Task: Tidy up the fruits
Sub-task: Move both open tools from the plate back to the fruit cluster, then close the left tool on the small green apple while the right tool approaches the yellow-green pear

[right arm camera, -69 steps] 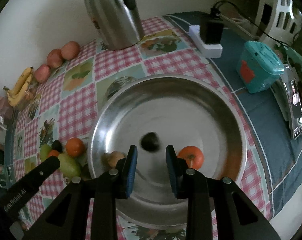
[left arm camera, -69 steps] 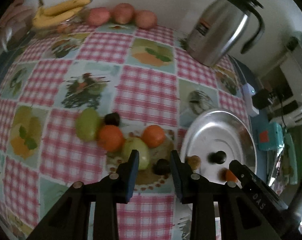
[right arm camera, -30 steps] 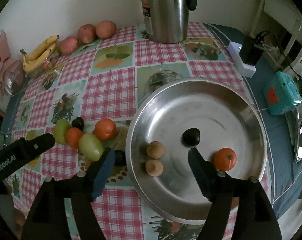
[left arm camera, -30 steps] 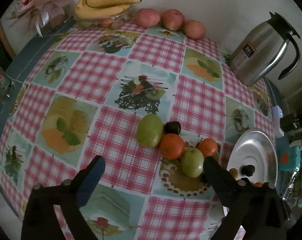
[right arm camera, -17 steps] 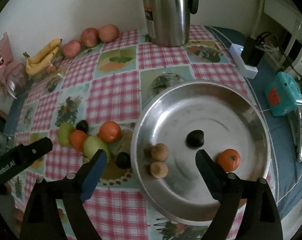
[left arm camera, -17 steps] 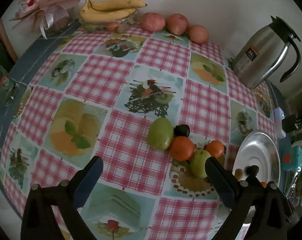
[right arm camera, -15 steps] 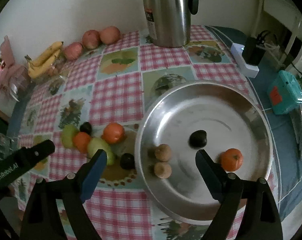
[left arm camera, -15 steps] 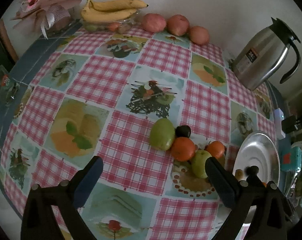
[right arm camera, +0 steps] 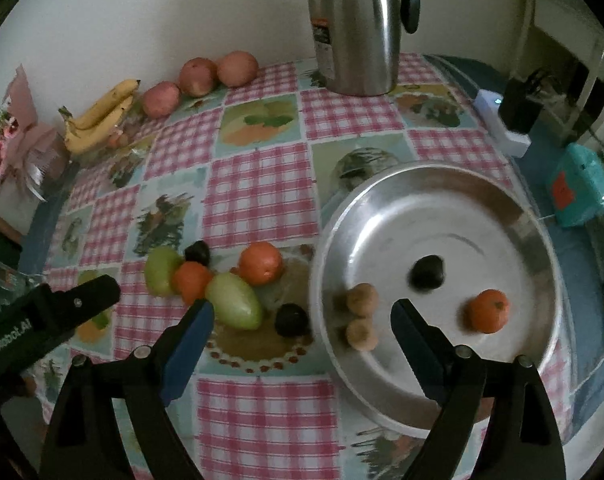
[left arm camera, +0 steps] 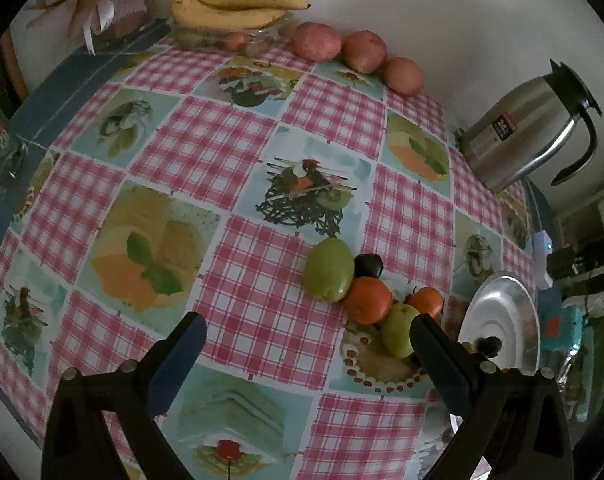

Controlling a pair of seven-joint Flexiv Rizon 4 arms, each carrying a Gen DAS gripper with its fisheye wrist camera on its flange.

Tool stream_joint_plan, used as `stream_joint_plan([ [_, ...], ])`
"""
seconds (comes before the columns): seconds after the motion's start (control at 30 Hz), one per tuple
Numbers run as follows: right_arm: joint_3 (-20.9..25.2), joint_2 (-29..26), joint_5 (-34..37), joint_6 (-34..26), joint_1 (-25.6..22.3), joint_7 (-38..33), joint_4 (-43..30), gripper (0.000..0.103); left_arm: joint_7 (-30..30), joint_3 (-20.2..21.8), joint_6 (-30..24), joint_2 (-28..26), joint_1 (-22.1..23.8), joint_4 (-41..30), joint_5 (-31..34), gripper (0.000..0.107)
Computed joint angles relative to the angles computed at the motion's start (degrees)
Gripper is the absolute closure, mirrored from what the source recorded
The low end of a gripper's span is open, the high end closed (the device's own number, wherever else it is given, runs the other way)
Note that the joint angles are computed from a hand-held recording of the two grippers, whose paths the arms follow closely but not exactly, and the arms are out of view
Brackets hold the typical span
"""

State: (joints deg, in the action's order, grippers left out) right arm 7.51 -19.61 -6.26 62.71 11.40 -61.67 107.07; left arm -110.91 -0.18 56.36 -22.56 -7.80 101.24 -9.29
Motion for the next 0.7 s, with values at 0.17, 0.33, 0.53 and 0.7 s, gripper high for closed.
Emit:
stream_joint_plan([
  [0.17,-3.4,0.3,-6.5,0.7,3.1,6.4,1.7,0.013,0.9,-0.6,0.4,0.0,1.1,0.9,-2.3,0.004],
  [0.33,-4.7,0.4,-12.7,0.5,4.1,10.7,2.9,0.013,1.7,-1.1,1.2,0.2,2.0,1.9,-4.6,0.004],
  [0.53,-2.7,0.2,-12.9,2.1,2.7,9.9,2.5,0.013,2.3,-0.9,0.7,0.0,2.4,1.9,-5.3,0.004],
  [0.7,-2.4,-0.6,-11.9,1.1,3.1,9.5,0.8,0.013,1.6,0.2,-0.1,-0.4,1.9,0.8,-3.2,0.004],
])
